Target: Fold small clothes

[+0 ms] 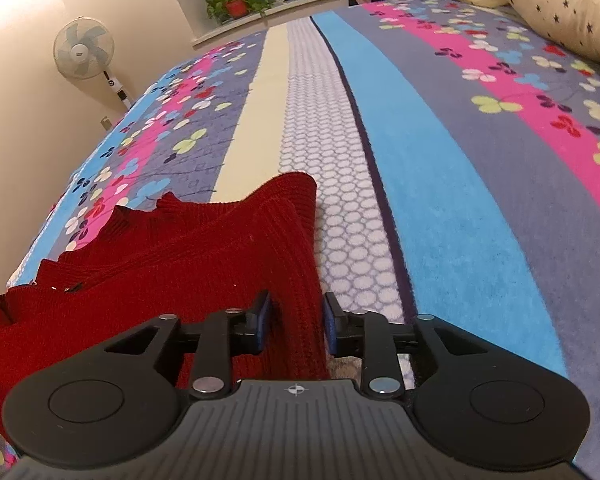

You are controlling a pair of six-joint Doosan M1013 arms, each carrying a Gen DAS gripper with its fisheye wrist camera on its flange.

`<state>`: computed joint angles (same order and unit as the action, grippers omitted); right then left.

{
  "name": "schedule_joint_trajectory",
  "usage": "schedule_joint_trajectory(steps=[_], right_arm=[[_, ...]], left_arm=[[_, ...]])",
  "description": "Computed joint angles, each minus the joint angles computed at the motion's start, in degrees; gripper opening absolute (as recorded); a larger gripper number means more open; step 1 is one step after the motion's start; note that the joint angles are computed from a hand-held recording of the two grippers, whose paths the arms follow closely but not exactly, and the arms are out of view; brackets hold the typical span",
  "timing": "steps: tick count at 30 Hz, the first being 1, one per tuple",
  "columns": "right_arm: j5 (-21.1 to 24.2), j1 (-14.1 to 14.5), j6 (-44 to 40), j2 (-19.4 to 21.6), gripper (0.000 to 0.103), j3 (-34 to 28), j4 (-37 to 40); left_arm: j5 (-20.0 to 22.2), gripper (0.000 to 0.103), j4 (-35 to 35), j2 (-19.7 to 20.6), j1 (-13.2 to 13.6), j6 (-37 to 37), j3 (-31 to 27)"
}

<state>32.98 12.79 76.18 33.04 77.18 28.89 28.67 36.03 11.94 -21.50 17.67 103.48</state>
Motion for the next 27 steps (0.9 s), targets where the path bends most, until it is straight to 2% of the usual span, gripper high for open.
schedule_joint_trajectory(steps=[5, 11, 14, 19, 22, 27], right_arm=[[1.12, -0.14, 0.72, 0.29, 0.033, -0.43, 0.02], [1.97, 0.04, 0.5, 0.69, 0.036, -0.89, -1.52], [2.18, 0.06, -0.16, 0.87, 0.036, -1.06, -1.11], [2.08, 0.13, -0.47, 0.93, 0.038, -1.12, -1.17], [1.99, 0.15, -1.44, 0.94, 0.038, -1.11, -0.73], [2.1, 0.23, -4.84, 0.99, 0.038, -1.1, 1.2]], left_arm=[[1.16, 0.05, -3.05, 1.21, 1.24, 5.34, -0.81], [2.1, 0.053, -8.34, 3.29, 2.89, 16.33, -2.44], [-0.47, 0.064, -7.55, 3.96, 3.04, 17.95, -2.63], [-6.35, 0.07, -8.77, 5.58, 3.3, 22.02, -3.33], [-8.08, 0.071, -8.49, 6.93, 3.73, 21.79, -4.12], [-11.2, 0.068, -13.01, 8.2, 4.83, 24.9, -4.6]])
